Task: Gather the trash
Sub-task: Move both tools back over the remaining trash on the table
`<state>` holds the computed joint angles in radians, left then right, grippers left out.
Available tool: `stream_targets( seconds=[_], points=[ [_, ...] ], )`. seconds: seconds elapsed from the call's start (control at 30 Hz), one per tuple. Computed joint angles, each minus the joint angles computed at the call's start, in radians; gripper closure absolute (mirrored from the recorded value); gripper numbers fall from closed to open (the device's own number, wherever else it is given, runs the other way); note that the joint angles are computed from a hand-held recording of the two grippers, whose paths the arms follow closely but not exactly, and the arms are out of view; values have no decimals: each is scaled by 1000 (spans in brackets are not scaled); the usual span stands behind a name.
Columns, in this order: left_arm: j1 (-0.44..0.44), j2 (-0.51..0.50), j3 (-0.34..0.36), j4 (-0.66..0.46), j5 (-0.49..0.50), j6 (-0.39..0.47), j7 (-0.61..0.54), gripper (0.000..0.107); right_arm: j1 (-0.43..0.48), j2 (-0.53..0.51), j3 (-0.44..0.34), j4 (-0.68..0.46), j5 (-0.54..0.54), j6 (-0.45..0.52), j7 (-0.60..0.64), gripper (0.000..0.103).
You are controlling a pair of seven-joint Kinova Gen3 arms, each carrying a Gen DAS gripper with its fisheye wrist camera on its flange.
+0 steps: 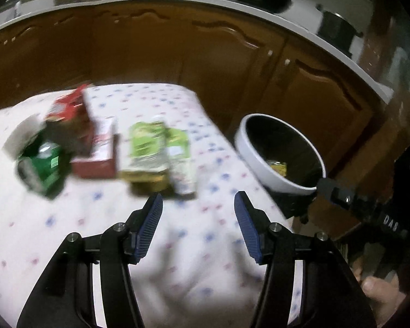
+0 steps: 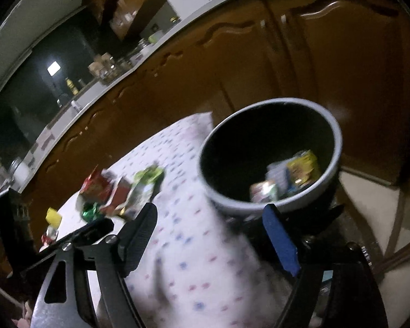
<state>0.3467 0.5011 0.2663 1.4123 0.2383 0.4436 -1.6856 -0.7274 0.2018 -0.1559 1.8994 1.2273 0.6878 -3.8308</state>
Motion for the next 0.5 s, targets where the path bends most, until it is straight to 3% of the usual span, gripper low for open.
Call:
stream_targets(
  seconds=[0.23,0.5],
  points=[
    [-93,-63,8,115,49,-58,-13,50,-25,73,15,-79,-41,-73,85,22],
    [-171,-92,7,172,81,-80,-24,49,-69,136,78,-168,-134,-128,214,22]
  ],
)
